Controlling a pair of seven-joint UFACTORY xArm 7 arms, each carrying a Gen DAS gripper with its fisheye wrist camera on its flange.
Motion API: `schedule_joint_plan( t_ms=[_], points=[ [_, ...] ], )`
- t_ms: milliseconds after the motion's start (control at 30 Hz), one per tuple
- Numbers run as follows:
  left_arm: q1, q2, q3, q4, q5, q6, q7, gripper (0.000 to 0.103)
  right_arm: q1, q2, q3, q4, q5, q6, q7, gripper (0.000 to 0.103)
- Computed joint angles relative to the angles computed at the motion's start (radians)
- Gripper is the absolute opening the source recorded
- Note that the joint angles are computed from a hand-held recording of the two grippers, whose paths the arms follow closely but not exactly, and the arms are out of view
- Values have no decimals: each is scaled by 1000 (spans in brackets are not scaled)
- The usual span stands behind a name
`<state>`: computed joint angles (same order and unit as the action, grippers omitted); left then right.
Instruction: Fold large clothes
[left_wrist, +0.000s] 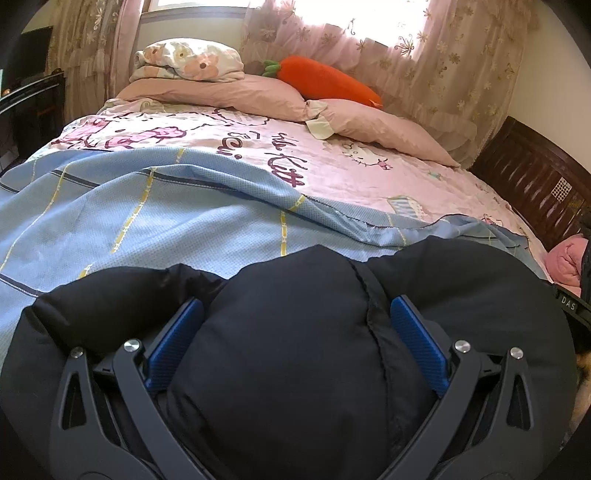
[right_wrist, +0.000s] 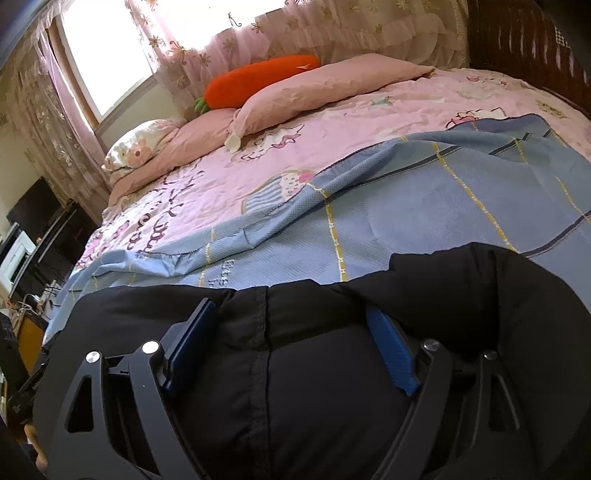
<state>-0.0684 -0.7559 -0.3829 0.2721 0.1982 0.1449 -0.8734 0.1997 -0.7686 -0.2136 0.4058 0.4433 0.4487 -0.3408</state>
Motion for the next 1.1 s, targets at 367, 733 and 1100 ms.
schedule_joint_plan(
  t_ms=[367, 733, 1100],
  points=[
    [-76, 19, 50, 134, -6, 342, 54, 101, -188, 6, 255, 71, -342, 149, 213, 94],
    [-92, -171, -267, 175, 69, 507, -165, 101, 43, -436, 195, -162, -239, 173, 219, 102],
    [-110, -146, -240, 95, 197, 402, -369, 101, 47, -407, 190, -219, -232, 51, 244, 102]
  ],
)
